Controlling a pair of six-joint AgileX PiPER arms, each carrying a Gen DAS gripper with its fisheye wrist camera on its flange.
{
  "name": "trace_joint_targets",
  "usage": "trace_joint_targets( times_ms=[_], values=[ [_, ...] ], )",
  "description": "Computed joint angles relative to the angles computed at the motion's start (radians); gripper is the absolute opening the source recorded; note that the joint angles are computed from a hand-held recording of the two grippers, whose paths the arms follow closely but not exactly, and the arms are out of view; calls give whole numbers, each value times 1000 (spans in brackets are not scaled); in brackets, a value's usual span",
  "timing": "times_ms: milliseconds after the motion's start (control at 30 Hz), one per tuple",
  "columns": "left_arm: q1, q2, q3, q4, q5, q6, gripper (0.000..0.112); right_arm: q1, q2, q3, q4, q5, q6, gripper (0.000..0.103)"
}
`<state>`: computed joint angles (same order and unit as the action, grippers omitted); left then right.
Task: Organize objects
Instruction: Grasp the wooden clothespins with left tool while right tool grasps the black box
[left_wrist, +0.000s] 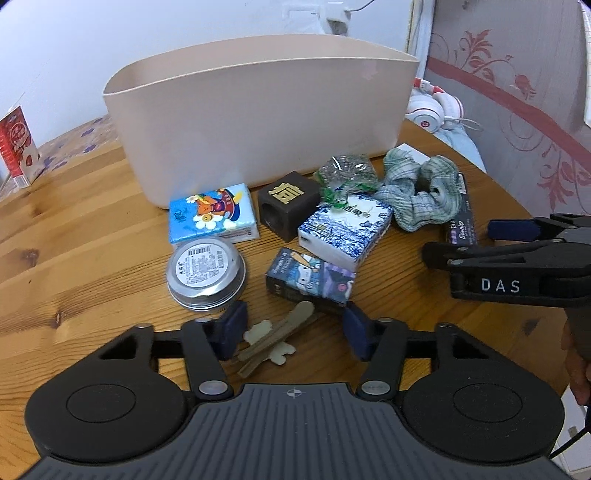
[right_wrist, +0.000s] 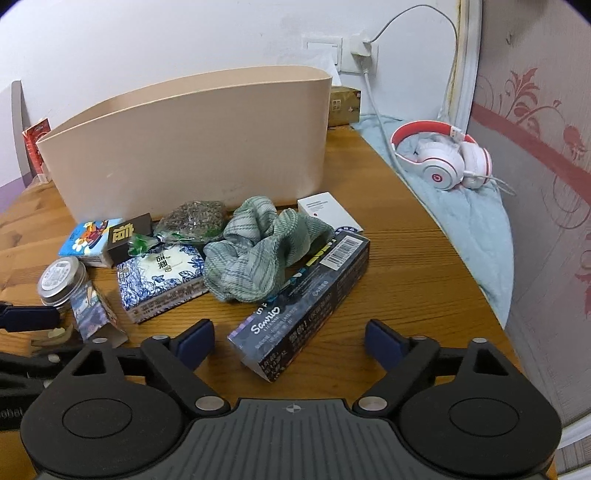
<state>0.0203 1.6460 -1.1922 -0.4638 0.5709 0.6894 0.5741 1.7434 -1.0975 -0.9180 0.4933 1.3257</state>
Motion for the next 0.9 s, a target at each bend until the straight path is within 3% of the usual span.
trace_joint_targets(
  times_ms=[67, 233, 367, 400, 433, 900],
  values=[
    [4, -7, 8, -22, 1, 29, 44, 8, -12, 18, -41, 13, 44, 64],
    [22, -30, 38, -66, 9, 89, 37, 4, -56, 66, -76, 13, 106, 31],
    [34, -52, 64, -87, 16, 120, 37, 10, -85, 99, -78, -6, 127, 27],
    [38, -59, 72, -99, 14, 134, 15, 19, -91, 107, -84, -5, 137, 27],
    [38, -65, 77, -103, 15, 138, 14, 32, -99, 116, -92, -2, 148, 25],
    [71, -93, 90, -161, 36, 160, 14, 128, -197, 178, -184, 74, 281, 21]
  ],
)
